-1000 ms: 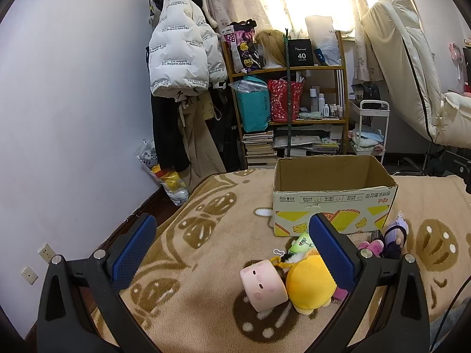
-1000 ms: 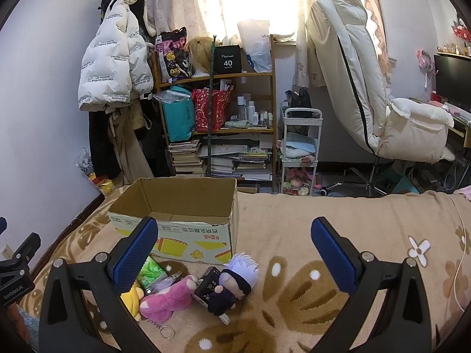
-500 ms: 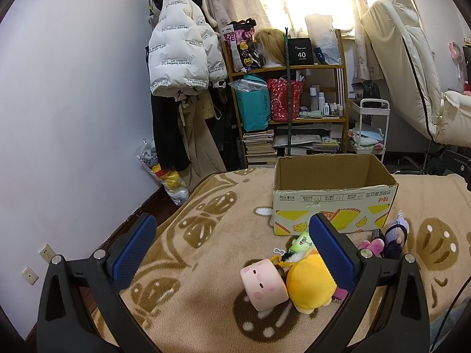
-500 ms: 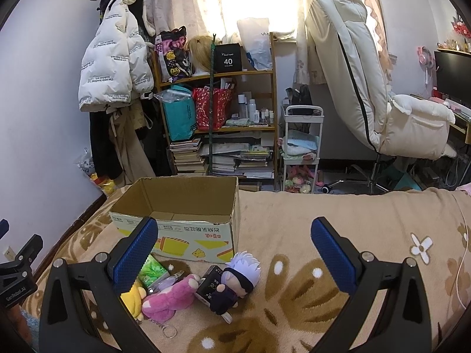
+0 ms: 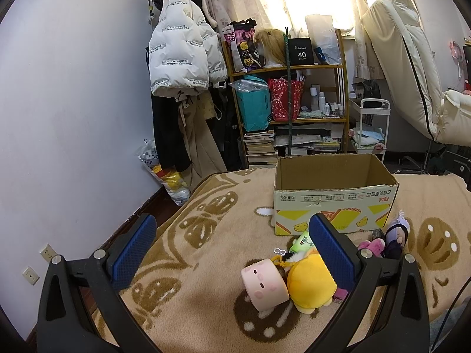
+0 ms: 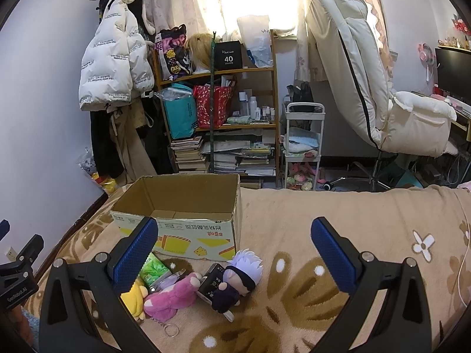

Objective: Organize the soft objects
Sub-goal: 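Lower both tools toward the pile, left toward pink cube, right toward doll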

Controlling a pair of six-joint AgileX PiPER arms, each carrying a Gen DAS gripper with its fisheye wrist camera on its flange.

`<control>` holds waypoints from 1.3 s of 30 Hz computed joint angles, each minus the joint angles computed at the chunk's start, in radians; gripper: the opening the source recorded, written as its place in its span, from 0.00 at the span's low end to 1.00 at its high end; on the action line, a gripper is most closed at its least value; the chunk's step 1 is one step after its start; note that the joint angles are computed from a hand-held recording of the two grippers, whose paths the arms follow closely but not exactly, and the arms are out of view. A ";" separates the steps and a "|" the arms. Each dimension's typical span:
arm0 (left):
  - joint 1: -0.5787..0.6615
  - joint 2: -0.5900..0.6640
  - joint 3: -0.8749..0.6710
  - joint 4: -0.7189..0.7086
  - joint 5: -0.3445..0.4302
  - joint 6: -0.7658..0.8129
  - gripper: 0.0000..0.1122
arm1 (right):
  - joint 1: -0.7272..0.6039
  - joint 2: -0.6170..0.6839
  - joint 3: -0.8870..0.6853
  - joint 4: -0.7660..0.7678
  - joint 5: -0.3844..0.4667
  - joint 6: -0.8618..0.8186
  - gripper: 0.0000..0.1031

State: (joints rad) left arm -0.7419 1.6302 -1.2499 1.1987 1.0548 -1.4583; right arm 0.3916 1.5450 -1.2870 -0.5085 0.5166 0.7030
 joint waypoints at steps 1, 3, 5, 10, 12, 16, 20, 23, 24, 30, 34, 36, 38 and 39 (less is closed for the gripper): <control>0.000 0.000 -0.001 -0.001 0.001 0.003 0.91 | 0.002 0.001 0.000 0.001 0.001 0.003 1.00; -0.002 -0.001 0.000 0.002 0.002 0.006 0.91 | 0.002 0.002 0.000 -0.001 0.001 0.005 1.00; -0.002 -0.002 -0.001 0.000 0.001 0.009 0.91 | 0.009 -0.001 0.005 -0.011 0.002 0.020 1.00; -0.004 -0.002 -0.005 -0.005 0.005 0.015 0.91 | 0.002 0.000 0.005 0.006 -0.002 0.006 1.00; -0.005 0.000 -0.007 -0.005 0.007 0.015 0.91 | -0.001 -0.005 0.012 0.005 -0.014 0.010 1.00; -0.003 0.000 -0.009 -0.006 0.006 0.013 0.91 | 0.002 -0.012 0.031 0.006 -0.035 0.022 1.00; 0.018 0.017 -0.037 -0.038 0.015 0.043 0.91 | 0.019 -0.010 0.036 -0.004 -0.026 0.041 1.00; 0.048 0.028 -0.056 -0.078 0.006 0.068 0.91 | 0.033 -0.006 0.030 0.017 -0.014 0.023 1.00; 0.059 0.028 -0.059 -0.088 -0.005 0.073 0.91 | 0.022 0.008 0.000 0.058 0.000 -0.024 1.00; 0.107 0.064 -0.121 -0.139 -0.022 0.131 0.91 | -0.006 0.064 -0.102 0.185 0.045 -0.166 1.00; 0.163 0.095 -0.181 -0.215 -0.043 0.183 0.91 | -0.013 0.119 -0.187 0.238 0.077 -0.224 1.00; 0.187 0.107 -0.208 -0.253 -0.055 0.218 0.91 | -0.011 0.154 -0.233 0.214 0.111 -0.229 1.00; 0.206 0.131 -0.241 -0.282 -0.051 0.252 0.91 | -0.015 0.184 -0.265 0.204 0.135 -0.242 1.00; 0.214 0.143 -0.255 -0.294 -0.050 0.268 0.91 | -0.020 0.200 -0.283 0.212 0.150 -0.256 1.00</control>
State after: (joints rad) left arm -0.5280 1.7731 -1.5052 0.9047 1.0052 -1.1902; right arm 0.3713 1.7453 -1.5696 -0.2962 0.6670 0.4468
